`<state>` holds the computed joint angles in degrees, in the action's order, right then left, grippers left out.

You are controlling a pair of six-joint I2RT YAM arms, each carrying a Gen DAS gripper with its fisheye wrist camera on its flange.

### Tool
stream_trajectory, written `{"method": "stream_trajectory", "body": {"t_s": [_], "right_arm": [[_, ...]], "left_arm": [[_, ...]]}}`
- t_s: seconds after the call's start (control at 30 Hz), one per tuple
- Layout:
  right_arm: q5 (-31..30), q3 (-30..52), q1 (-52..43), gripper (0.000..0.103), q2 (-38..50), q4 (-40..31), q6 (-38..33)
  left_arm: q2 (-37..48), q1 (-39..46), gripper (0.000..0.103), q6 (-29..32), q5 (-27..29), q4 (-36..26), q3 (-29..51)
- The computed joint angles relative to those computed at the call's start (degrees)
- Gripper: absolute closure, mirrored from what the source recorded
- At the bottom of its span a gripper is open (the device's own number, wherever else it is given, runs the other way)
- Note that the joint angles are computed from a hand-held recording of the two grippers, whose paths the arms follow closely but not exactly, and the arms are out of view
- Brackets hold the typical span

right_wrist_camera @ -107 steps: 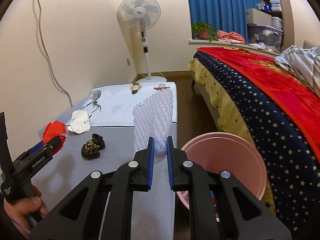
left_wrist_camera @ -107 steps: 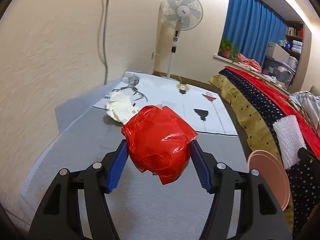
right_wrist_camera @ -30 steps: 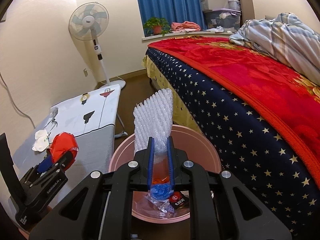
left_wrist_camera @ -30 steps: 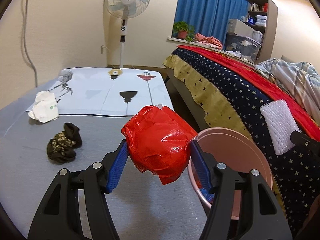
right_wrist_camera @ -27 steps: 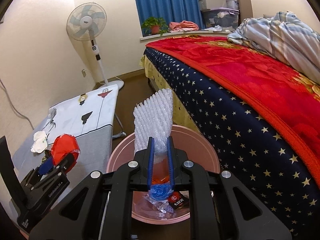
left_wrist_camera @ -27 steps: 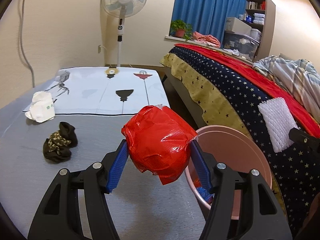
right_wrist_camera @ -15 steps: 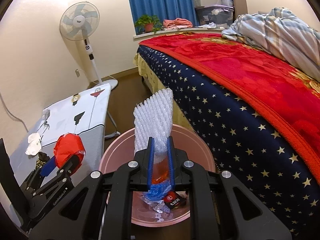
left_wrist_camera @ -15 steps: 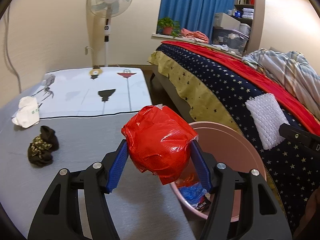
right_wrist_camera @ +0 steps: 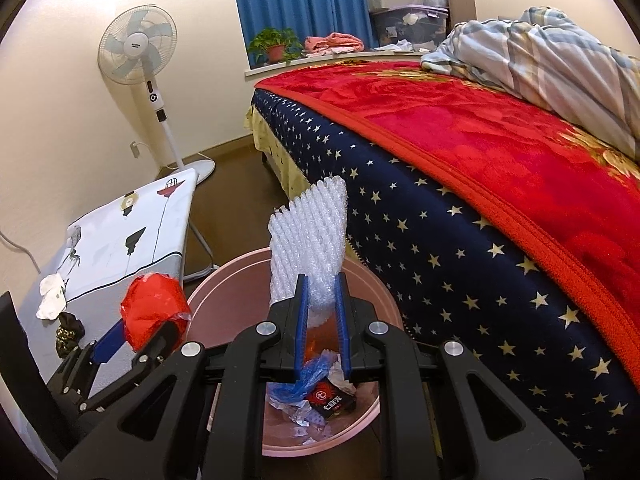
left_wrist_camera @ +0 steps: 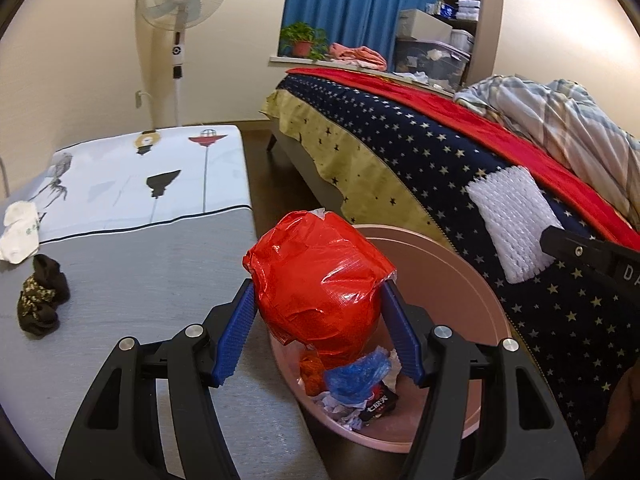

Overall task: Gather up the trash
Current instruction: 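Open both tools to drop the red bag and foam mesh into the bin, then move both open tools back toward the tissue and dark cloth on the ironing board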

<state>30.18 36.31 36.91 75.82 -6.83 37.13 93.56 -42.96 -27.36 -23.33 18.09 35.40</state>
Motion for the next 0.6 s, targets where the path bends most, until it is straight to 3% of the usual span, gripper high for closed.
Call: {"method": "stream_trajectory", "body": {"t_s": [0.17,0.3,0.6], "right_arm": [[0.1,-0.2,-0.2,0.086,-0.3,0.1,0.1],[0.8,0.1,-0.4,0.054,-0.3,-1.1,1.4],[1.6,-0.7,0.9,0.054,-1.6,-0.7,1.2]], "left_arm": [[0.3,0.3,0.041,0.3,1.5,0.3,0.2],[0.7,0.3,0.033,0.4,2.0,-0.6,0.8],[-4.9,1.4,0.033,0.3,0.3,-2.3,-2.6]]}}
